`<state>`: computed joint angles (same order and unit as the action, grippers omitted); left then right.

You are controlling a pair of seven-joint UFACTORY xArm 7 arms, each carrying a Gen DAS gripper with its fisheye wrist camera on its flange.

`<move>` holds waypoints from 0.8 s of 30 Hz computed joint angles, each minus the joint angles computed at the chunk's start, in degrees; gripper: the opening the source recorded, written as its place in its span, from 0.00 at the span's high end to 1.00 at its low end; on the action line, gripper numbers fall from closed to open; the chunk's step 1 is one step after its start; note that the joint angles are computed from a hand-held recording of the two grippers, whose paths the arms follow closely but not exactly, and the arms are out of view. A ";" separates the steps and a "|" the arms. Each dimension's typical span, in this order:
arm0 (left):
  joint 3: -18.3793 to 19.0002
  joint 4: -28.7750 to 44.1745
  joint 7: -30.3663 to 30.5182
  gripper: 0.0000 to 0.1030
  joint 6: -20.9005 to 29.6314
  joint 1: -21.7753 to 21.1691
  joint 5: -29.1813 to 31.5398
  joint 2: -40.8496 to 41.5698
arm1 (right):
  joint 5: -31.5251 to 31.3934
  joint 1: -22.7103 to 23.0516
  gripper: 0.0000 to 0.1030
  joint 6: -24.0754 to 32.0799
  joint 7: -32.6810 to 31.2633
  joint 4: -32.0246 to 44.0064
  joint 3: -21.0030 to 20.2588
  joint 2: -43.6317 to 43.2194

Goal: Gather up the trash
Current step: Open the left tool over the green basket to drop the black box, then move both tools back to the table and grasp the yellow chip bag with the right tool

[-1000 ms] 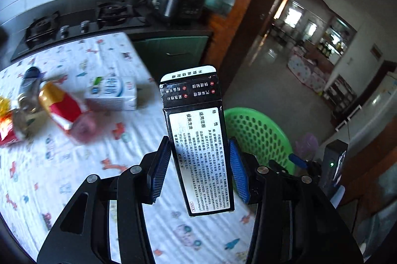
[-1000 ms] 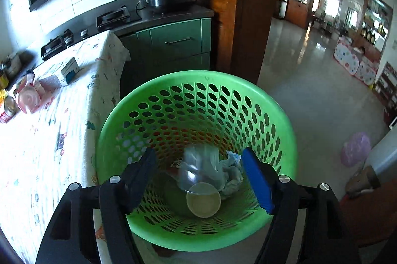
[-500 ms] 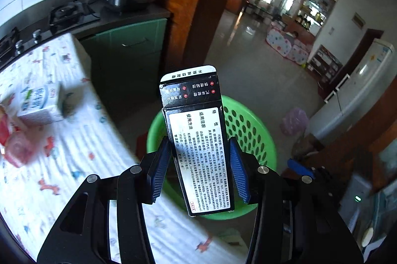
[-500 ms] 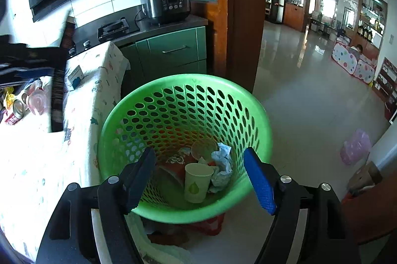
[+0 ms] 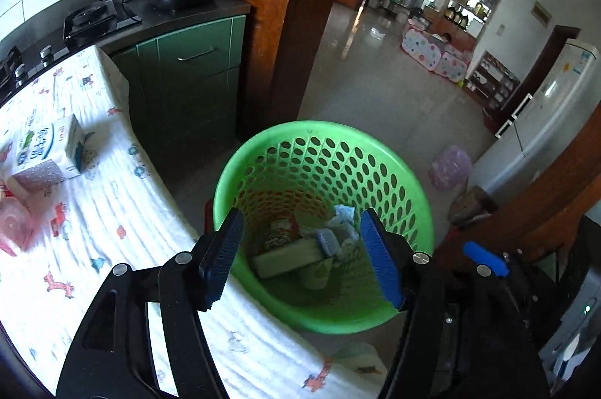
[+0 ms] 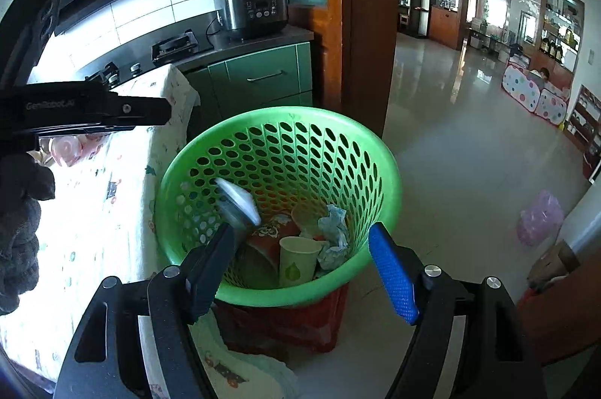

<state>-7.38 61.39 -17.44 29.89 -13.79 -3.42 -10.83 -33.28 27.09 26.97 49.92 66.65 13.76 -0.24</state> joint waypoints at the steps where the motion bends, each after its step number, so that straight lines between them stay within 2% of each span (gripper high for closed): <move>1: 0.16 -0.56 0.18 0.38 -0.06 0.13 0.16 -0.80 | -0.07 0.20 0.31 0.16 -0.16 0.38 0.20 0.07; 9: 1.26 -8.72 -0.22 0.37 0.44 4.21 3.99 -11.82 | -0.97 3.08 0.31 1.10 -1.89 5.28 1.34 2.41; 13: 2.15 -13.44 -0.12 0.37 2.21 7.47 6.35 -18.54 | 0.94 5.55 0.31 0.95 -3.76 9.87 1.25 5.78; 18: 4.65 -17.96 1.55 0.37 4.68 12.02 8.03 -26.43 | 1.05 10.59 0.31 3.27 -6.48 18.54 0.42 11.62; 24: 9.12 -21.34 4.96 0.37 8.37 18.33 8.50 -34.05 | 4.00 17.05 0.31 6.47 -13.08 32.01 -0.69 20.42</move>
<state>1.74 40.05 -12.47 38.25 4.54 5.08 -44.88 -29.27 44.14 33.44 36.84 98.66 13.07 20.18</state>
